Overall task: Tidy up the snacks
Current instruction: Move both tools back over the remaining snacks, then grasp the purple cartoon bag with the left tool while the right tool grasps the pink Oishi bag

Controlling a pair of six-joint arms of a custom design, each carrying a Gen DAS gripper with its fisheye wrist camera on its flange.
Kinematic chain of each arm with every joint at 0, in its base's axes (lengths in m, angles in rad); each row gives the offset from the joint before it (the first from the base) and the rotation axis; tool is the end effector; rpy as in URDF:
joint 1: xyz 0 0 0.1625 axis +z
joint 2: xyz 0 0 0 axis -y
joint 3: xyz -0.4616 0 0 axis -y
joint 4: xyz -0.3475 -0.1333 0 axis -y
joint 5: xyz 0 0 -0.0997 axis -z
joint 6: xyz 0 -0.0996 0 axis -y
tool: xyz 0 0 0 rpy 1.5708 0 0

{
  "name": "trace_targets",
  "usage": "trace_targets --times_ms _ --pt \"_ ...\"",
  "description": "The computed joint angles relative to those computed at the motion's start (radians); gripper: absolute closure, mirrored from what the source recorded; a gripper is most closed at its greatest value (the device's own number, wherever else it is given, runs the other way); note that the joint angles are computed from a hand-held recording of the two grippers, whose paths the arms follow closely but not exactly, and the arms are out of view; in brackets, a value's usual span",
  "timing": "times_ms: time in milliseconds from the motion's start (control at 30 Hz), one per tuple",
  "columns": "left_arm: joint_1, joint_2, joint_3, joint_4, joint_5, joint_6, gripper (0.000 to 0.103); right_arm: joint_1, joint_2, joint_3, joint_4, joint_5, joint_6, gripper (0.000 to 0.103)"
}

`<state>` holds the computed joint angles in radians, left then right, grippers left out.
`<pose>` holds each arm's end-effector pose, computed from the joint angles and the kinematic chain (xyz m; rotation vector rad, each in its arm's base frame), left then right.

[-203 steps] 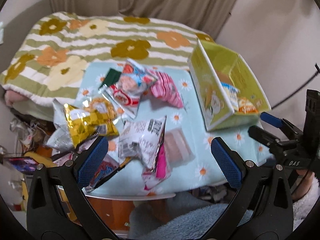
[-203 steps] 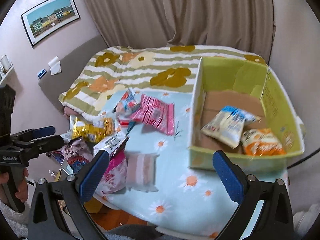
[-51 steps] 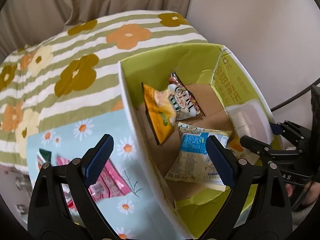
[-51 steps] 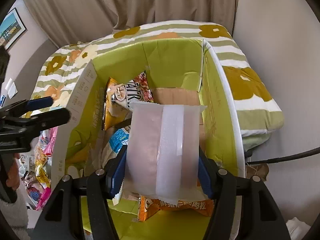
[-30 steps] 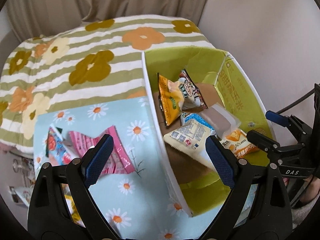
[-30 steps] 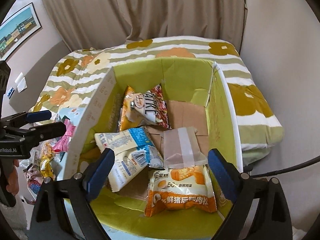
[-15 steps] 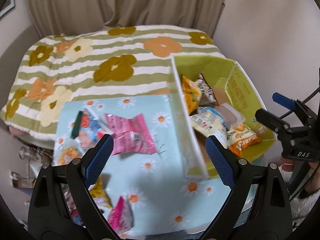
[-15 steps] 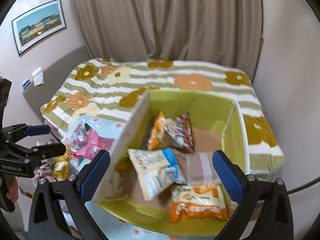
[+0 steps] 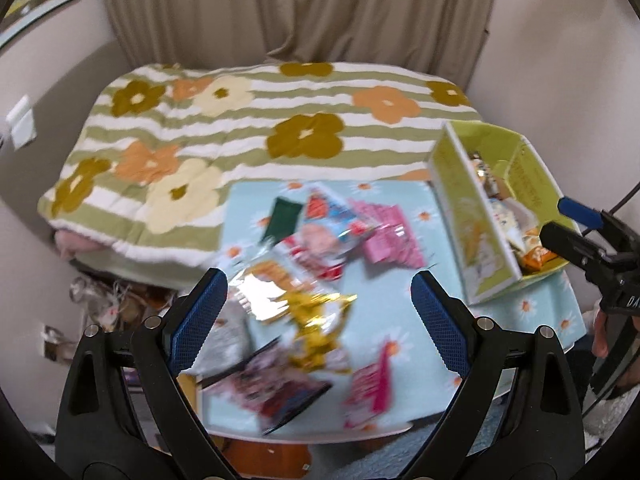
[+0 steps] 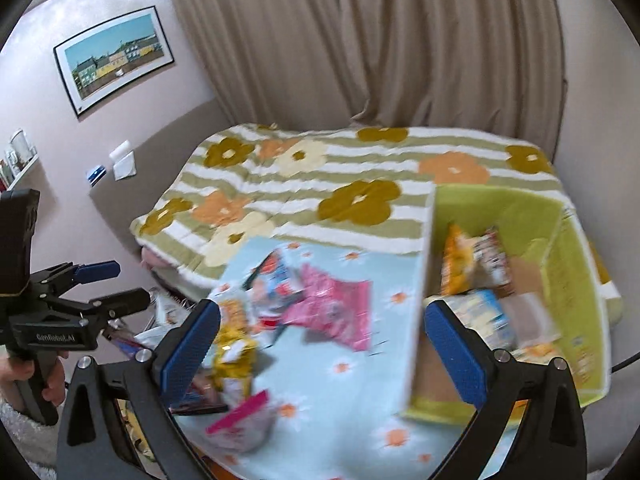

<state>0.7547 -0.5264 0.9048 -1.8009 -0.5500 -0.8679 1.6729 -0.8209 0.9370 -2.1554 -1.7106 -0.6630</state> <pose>-0.4427 -0.7159 0.1998 0.0350 2.2313 -0.8209 0.1997 -0.7770 0.4170 1.0091 -2.6340 0.5921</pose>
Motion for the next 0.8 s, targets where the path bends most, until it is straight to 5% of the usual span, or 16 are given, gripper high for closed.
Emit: trace_targets --times_ms 400,800 --pt "0.027 -0.255 0.496 -0.196 -0.096 -0.176 0.01 0.013 -0.068 0.363 -0.162 -0.072 0.152 0.001" --pt "0.078 -0.221 0.687 -0.502 -0.209 -0.186 0.011 -0.037 -0.078 0.551 -0.199 -0.123 0.137 0.001"
